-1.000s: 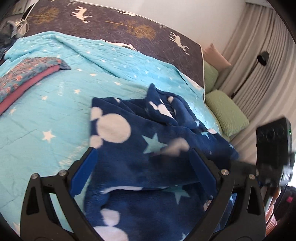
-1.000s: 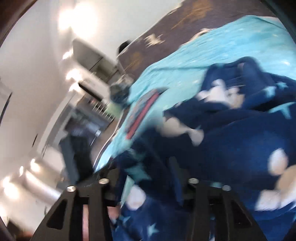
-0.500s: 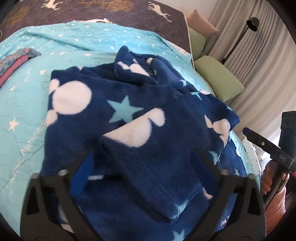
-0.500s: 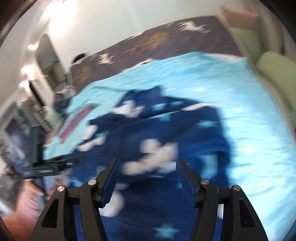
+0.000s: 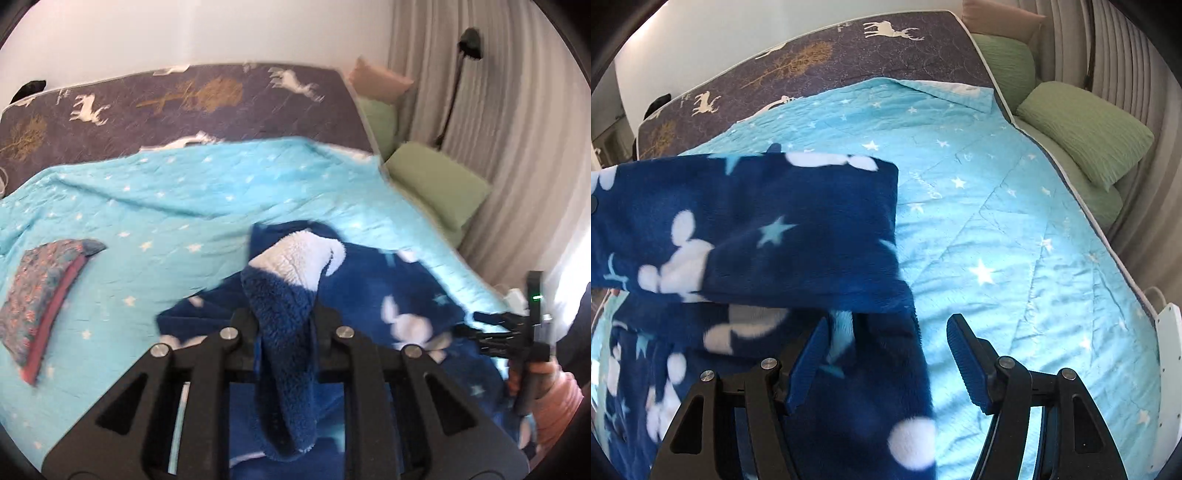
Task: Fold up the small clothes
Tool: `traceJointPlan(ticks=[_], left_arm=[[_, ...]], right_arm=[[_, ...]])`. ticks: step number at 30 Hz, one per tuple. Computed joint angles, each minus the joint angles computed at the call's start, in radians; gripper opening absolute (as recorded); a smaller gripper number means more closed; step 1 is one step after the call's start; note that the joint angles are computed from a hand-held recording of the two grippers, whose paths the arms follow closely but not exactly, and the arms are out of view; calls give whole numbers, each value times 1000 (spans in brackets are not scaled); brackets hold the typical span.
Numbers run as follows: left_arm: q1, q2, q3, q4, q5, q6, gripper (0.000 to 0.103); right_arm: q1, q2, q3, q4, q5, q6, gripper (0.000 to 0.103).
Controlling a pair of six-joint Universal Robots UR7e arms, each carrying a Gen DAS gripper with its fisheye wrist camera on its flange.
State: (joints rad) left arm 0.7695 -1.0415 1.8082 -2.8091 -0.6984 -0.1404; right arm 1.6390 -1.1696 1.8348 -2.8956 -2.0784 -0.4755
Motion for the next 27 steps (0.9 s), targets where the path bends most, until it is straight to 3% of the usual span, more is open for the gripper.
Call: traceJointPlan(ticks=[4, 7, 9, 14, 16, 19, 21, 22, 24, 25, 27], left_arm=[[77, 9, -10, 157, -2, -116, 33], [115, 20, 9, 235, 53, -207, 37], [129, 16, 36, 195, 78, -203, 58], [98, -7, 54, 140, 126, -198, 63], [72, -19, 71, 50, 103, -154, 63], [70, -26, 80, -47, -32, -114, 65], [83, -13, 74, -15, -118, -120, 77], [95, 9, 61, 41, -125, -127, 81], [115, 58, 38, 144, -68, -139, 86], [120, 83, 46, 133, -19, -111, 91], [122, 84, 78, 47, -18, -84, 95]], right_arm=[[6, -10, 13, 21, 25, -5, 68], [12, -19, 37, -5, 26, -19, 68], [18, -33, 57, -55, 38, -13, 68], [31, -56, 47, -72, 147, -12, 68], [43, -43, 23, -37, 161, -1, 68], [51, -7, -13, -10, 201, 8, 68], [53, 20, -28, -14, 223, 16, 68], [49, 30, -37, 3, 239, 24, 68], [36, 61, -65, 67, 218, 50, 67], [31, 76, -77, 93, 188, 67, 64], [8, 84, -65, 93, 179, 58, 58]])
